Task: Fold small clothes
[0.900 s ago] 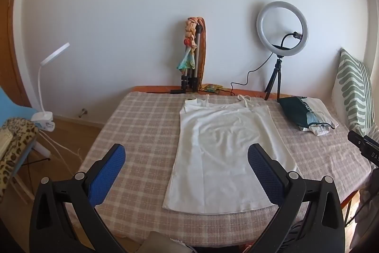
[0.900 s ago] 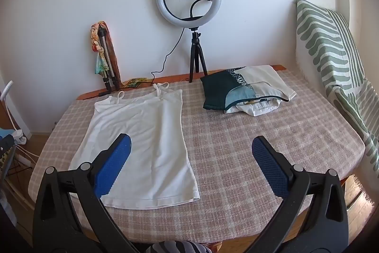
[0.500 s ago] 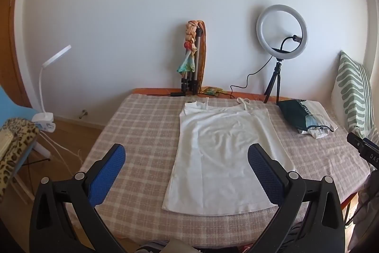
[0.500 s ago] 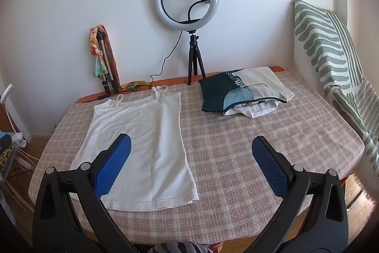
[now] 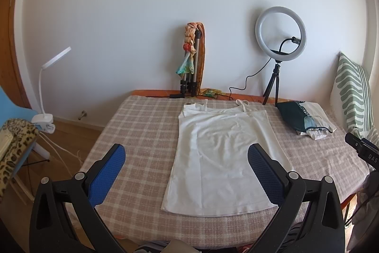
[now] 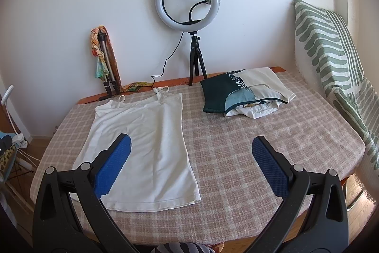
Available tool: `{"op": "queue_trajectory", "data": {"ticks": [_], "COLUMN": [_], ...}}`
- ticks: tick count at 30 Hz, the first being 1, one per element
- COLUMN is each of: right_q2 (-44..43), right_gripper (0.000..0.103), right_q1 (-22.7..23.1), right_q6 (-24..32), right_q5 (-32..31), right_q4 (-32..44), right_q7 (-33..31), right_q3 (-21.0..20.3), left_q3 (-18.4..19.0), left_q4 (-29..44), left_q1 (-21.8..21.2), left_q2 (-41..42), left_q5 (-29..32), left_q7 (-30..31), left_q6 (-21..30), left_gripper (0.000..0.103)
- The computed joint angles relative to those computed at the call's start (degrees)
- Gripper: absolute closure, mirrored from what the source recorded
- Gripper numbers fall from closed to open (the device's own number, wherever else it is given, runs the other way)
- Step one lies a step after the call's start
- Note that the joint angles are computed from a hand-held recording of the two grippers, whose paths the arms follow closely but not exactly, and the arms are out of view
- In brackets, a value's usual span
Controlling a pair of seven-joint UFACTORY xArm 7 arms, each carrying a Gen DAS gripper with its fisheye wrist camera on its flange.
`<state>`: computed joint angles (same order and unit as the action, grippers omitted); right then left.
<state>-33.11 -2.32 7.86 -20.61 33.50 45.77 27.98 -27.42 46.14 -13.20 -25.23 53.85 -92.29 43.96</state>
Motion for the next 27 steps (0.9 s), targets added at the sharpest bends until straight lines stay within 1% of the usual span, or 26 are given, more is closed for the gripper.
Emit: {"op": "queue_trajectory", "data": {"ticks": [14,27], "right_q2": [-0.2,0.1], "right_gripper": [0.0,0.0], "right_q1": [0.0,-0.2], "right_q6": [-0.2,-0.1], "right_q5": [-0.2,-0.3], "right_q4": [0.0,0.7], "right_q7": [0.3,0.4], "right_q3": [0.1,0.6], "left_q3": [-0.3,0.0], "left_q4": [0.2,0.1], "left_q1": [0.0,0.1], "left_q2": [-0.4,-0.4], "left_q5": [0.1,0.0], "left_q7": [0.1,0.4], "left_q6": [0.5,-0.2], "left_gripper": [0.0,0.0]}}
